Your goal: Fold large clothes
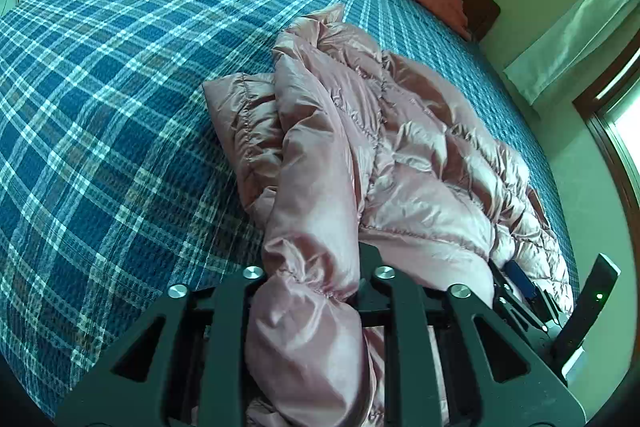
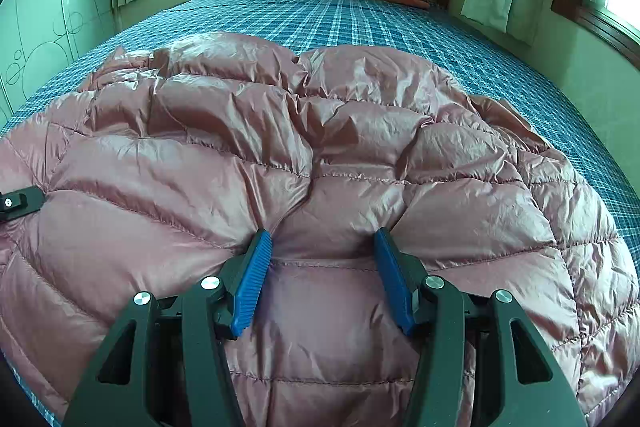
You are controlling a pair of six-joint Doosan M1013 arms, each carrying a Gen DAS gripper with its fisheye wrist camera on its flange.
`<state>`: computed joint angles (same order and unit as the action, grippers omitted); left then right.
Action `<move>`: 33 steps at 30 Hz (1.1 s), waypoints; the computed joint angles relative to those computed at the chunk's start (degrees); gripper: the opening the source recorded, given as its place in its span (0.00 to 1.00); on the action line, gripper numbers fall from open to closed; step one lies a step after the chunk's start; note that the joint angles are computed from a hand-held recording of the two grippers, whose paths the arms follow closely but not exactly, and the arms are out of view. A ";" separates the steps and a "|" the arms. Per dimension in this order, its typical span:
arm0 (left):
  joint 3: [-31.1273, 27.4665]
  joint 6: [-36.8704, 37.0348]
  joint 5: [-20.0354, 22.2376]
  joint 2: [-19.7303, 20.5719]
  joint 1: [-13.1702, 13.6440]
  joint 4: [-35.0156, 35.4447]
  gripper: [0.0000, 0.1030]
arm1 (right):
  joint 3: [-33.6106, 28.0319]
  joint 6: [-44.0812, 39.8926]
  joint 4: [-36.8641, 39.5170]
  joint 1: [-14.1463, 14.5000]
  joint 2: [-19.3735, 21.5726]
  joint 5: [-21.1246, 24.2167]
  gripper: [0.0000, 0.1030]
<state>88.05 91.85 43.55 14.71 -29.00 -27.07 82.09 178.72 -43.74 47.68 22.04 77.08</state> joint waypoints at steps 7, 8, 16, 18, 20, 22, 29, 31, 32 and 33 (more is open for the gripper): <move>0.38 -0.43 -2.55 -2.06 -1.31 3.19 0.11 | -0.48 -0.10 0.16 -0.02 0.29 0.49 0.53; 0.41 -0.60 -2.94 -2.39 -1.57 3.79 0.11 | -0.64 -0.26 0.22 -0.04 0.37 0.75 0.53; -0.85 -3.22 -3.80 -4.19 -4.13 8.82 0.10 | -0.07 2.15 0.02 0.70 -1.52 2.15 0.62; -1.42 -3.43 -3.63 -4.62 -5.11 9.83 0.10 | 0.68 3.41 -0.64 1.22 -2.53 2.72 0.62; -1.99 -3.13 -3.51 -5.06 -6.33 10.60 0.10 | 1.63 4.64 -1.41 1.80 -3.73 3.48 0.62; -2.44 -3.03 -3.59 -5.45 -7.56 11.86 0.10 | 2.68 5.67 -2.11 2.41 -5.12 4.60 0.62; -4.15 -5.68 -4.10 -5.42 -13.38 19.65 0.10 | 6.99 9.94 -3.87 4.57 -9.96 10.64 0.63; -4.39 -6.47 -4.07 -5.28 -14.61 21.53 0.10 | 8.16 11.28 -4.06 4.95 -11.21 12.14 0.63; -4.53 -6.76 -4.05 -5.15 -15.27 22.43 0.10 | 8.75 11.99 -3.95 5.07 -11.74 12.68 0.64; -4.65 -7.17 -4.04 -5.05 -16.06 23.47 0.10 | 9.46 12.62 -3.73 5.11 -12.37 13.03 0.66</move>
